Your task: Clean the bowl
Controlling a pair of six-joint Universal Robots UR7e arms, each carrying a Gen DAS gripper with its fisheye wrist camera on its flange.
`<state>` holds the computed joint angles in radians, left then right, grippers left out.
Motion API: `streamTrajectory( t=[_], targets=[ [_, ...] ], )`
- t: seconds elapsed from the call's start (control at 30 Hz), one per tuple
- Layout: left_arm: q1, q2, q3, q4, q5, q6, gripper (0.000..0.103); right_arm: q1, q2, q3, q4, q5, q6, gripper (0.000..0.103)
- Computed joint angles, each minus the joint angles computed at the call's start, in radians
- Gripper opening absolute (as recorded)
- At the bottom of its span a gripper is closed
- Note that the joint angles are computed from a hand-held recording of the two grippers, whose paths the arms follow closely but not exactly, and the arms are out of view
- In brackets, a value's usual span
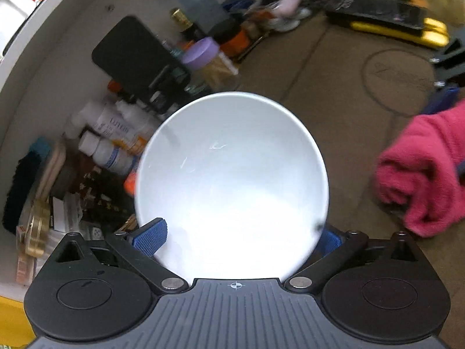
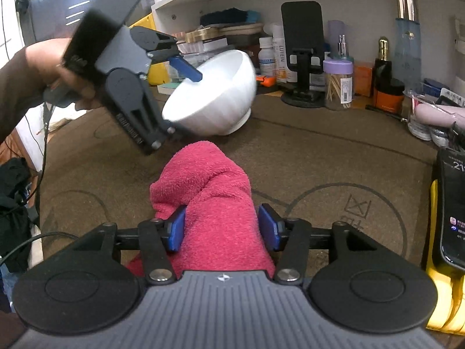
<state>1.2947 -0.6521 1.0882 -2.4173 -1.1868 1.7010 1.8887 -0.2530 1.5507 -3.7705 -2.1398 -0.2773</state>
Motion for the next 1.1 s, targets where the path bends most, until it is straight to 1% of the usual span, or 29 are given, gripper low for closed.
streamTrajectory(
  t=[0.03,0.07,0.1,0.13,0.17,0.2,0.23,0.27,0.33,0.37,0.4,0.43,0.5,0.53,0.57,0.6,0.63,0.67,0.73,0.8,0.87,0.9,0.93,0.97,1.0,1.03,1.07,1.1],
  targets=[
    [0.003,0.002,0.011,-0.024,-0.017,0.023,0.103,0.0,-0.001,0.002,-0.001,0.001,0.001,0.054],
    [0.0,0.003,0.013,-0.024,-0.011,0.032,0.102,-0.001,-0.001,0.002,-0.002,0.003,0.002,0.054],
    [-0.003,0.005,0.011,-0.011,0.002,0.023,0.099,-0.002,-0.002,0.004,-0.005,0.006,0.006,0.054],
    [-0.007,0.007,0.009,0.004,0.016,0.01,0.089,-0.003,-0.003,0.006,-0.009,0.009,0.012,0.053],
    [-0.006,0.011,0.006,0.012,0.015,0.02,0.083,-0.005,-0.003,0.006,-0.013,0.01,0.02,0.051],
    [-0.007,0.015,0.008,0.007,0.017,0.038,0.082,-0.007,-0.004,0.007,-0.017,0.011,0.027,0.05],
    [-0.009,0.018,0.009,0.0,0.019,0.047,0.069,-0.007,-0.004,0.007,-0.018,0.01,0.03,0.049],
    [-0.009,0.021,0.009,-0.002,0.023,0.051,0.062,-0.007,-0.004,0.006,-0.018,0.009,0.032,0.049],
    [-0.008,0.025,0.001,0.003,0.011,0.085,0.062,-0.006,-0.003,0.002,-0.014,0.005,0.031,0.048],
    [-0.004,0.022,0.012,-0.022,-0.01,0.136,0.062,-0.005,-0.002,-0.001,-0.01,0.003,0.026,0.045],
    [0.003,0.017,0.029,-0.061,-0.041,0.217,0.062,-0.004,-0.001,-0.005,-0.005,0.0,0.022,0.044],
    [0.007,0.015,0.038,-0.079,-0.059,0.256,0.062,-0.004,0.0,-0.009,-0.001,-0.003,0.017,0.044],
    [0.006,0.014,0.044,-0.095,-0.057,0.248,0.062,-0.006,-0.003,-0.011,0.008,0.003,0.018,0.044],
    [0.002,0.01,0.054,-0.104,-0.048,0.226,0.047,-0.009,-0.004,-0.014,0.011,0.005,0.022,0.044],
    [0.0,0.006,0.065,-0.109,-0.034,0.213,0.026,-0.01,-0.003,-0.02,0.014,0.005,0.024,0.044],
    [-0.001,0.003,0.076,-0.113,-0.02,0.203,0.023,-0.01,-0.001,-0.026,0.015,0.002,0.023,0.044],
    [0.0,0.0,0.091,-0.133,-0.018,0.212,0.018,-0.01,0.002,-0.031,0.014,-0.002,0.021,0.044],
    [-0.001,-0.004,0.101,-0.141,-0.016,0.207,0.016,-0.01,0.004,-0.037,0.014,-0.006,0.02,0.044],
    [-0.004,-0.009,0.107,-0.139,-0.012,0.143,0.015,-0.01,0.007,-0.041,0.009,-0.011,0.019,0.044],
    [-0.003,-0.021,0.087,-0.063,-0.023,0.017,0.015,-0.009,0.01,-0.041,-0.004,-0.018,0.021,0.043],
    [-0.001,-0.038,0.079,0.0,-0.039,-0.077,0.015,-0.012,0.008,-0.036,-0.021,-0.017,0.025,0.036],
    [0.003,-0.057,0.084,0.043,-0.062,-0.145,0.015,-0.013,0.009,-0.036,-0.038,-0.023,0.01,0.034],
    [0.008,-0.077,0.09,0.083,-0.088,-0.216,0.015,-0.013,0.01,-0.041,-0.052,-0.034,-0.015,0.029],
    [0.009,-0.082,0.088,0.1,-0.097,-0.245,0.015,-0.012,0.012,-0.048,-0.066,-0.048,-0.045,0.026],
    [0.017,-0.1,0.091,0.14,-0.131,-0.315,0.015,-0.011,0.015,-0.056,-0.079,-0.064,-0.077,0.025],
    [0.021,-0.11,0.09,0.164,-0.155,-0.359,0.015,-0.007,0.023,-0.073,-0.105,-0.088,-0.133,0.025],
    [0.04,-0.128,0.08,0.223,-0.22,-0.445,0.014,-0.001,0.036,-0.097,-0.14,-0.117,-0.207,0.024],
    [0.051,-0.13,0.062,0.259,-0.258,-0.488,0.014,0.003,0.045,-0.113,-0.162,-0.134,-0.256,0.024]
  ],
)
